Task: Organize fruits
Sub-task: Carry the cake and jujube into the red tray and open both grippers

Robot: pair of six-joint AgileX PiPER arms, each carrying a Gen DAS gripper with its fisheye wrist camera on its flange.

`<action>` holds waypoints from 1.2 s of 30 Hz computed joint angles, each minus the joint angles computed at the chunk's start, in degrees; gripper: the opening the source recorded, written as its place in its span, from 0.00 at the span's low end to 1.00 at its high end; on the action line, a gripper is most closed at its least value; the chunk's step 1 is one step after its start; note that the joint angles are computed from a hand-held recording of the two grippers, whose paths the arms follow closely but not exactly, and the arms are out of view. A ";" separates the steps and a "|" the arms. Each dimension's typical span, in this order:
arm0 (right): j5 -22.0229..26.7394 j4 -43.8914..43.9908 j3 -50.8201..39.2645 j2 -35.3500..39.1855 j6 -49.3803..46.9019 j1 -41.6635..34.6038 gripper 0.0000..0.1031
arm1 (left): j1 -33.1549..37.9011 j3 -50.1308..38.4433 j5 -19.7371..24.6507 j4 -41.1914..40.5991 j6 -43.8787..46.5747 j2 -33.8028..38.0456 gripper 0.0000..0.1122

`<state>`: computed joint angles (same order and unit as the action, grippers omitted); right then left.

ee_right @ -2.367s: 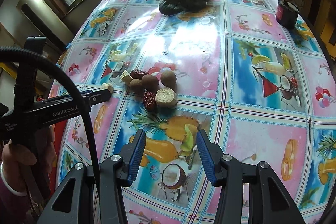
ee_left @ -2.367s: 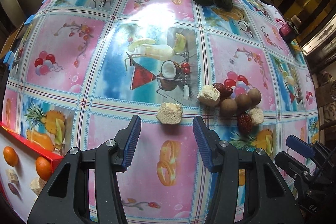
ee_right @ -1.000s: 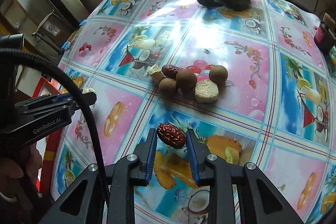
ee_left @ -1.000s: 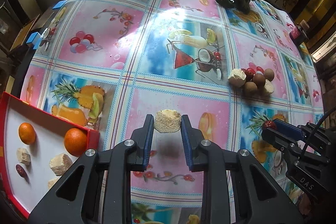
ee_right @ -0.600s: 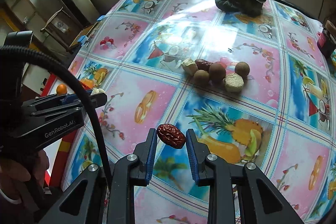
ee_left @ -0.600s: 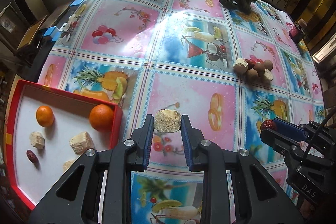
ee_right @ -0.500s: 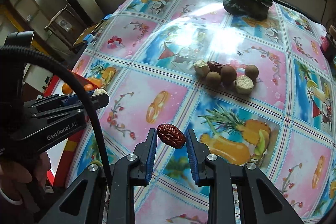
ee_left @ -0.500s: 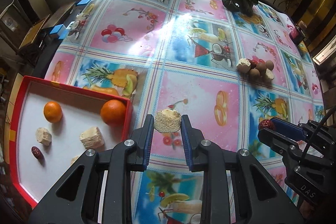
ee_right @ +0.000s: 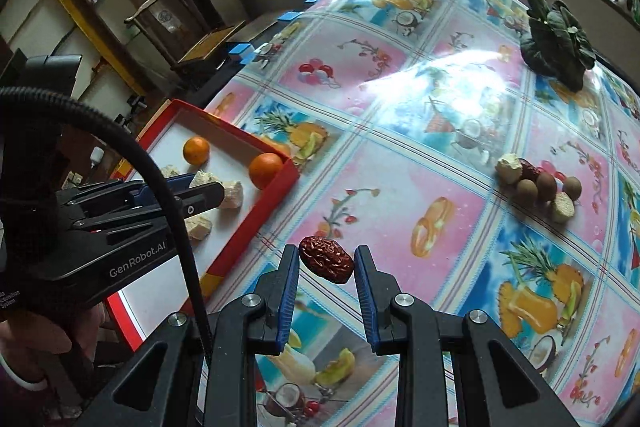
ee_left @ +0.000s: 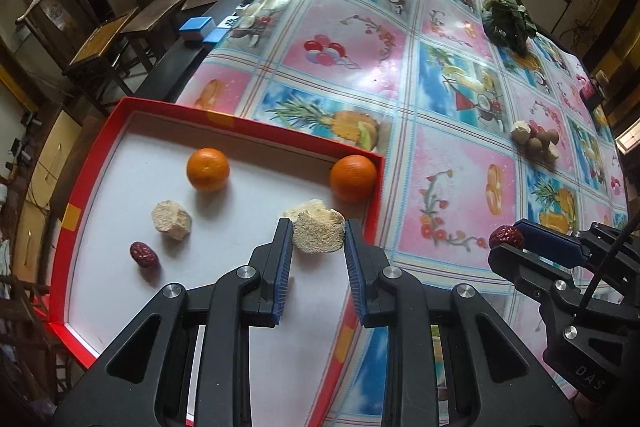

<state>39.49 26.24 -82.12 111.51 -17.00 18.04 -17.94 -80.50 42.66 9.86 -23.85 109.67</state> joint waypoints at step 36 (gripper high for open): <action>9.94 -2.48 -20.97 15.15 1.92 12.92 0.26 | 12.02 13.70 -5.04 0.30 1.39 -3.58 0.22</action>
<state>49.43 23.75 -103.09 126.65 -15.07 30.95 -5.92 -66.81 37.62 10.16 -22.45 106.09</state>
